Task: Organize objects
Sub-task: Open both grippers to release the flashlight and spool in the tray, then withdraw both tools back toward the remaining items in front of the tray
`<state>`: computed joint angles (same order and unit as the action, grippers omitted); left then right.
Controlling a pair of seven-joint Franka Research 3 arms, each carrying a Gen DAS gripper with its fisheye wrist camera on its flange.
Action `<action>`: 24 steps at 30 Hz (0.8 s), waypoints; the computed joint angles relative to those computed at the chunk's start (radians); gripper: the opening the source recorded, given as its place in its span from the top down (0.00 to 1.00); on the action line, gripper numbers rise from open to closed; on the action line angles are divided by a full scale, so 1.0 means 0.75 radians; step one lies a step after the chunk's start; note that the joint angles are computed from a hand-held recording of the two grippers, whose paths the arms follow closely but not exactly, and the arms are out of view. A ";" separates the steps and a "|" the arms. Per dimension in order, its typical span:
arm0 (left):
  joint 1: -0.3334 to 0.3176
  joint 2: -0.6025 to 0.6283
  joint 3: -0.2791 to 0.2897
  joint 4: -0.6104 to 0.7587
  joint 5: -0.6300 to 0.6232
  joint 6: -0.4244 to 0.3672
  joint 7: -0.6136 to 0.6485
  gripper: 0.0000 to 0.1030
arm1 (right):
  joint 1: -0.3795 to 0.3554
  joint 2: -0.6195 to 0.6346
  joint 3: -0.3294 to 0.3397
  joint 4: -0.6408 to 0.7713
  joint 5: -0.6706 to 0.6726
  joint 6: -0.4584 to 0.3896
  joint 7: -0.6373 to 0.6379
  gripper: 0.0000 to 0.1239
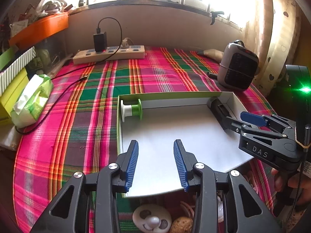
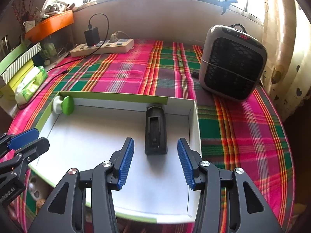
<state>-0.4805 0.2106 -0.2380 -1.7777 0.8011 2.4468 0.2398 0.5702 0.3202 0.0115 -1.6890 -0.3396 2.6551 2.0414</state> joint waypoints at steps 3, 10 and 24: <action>-0.003 -0.024 -0.003 -0.027 0.012 -0.001 -0.019 0.65 | 0.009 -0.037 -0.007 -0.049 -0.024 0.029 0.032 0.61; -0.003 -0.071 -0.024 -0.082 0.024 -0.001 -0.052 0.65 | -0.009 -0.124 0.016 -0.166 -0.044 0.091 0.080 0.61; 0.028 -0.221 -0.072 -0.265 0.082 0.048 -0.232 0.64 | -0.073 -0.312 0.082 -0.434 -0.143 0.228 0.197 0.61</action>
<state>-0.4593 0.0446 -0.2922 -1.9768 0.8625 2.4830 0.0657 0.5152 0.0864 0.0730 -2.0146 -0.4469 2.8261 2.1892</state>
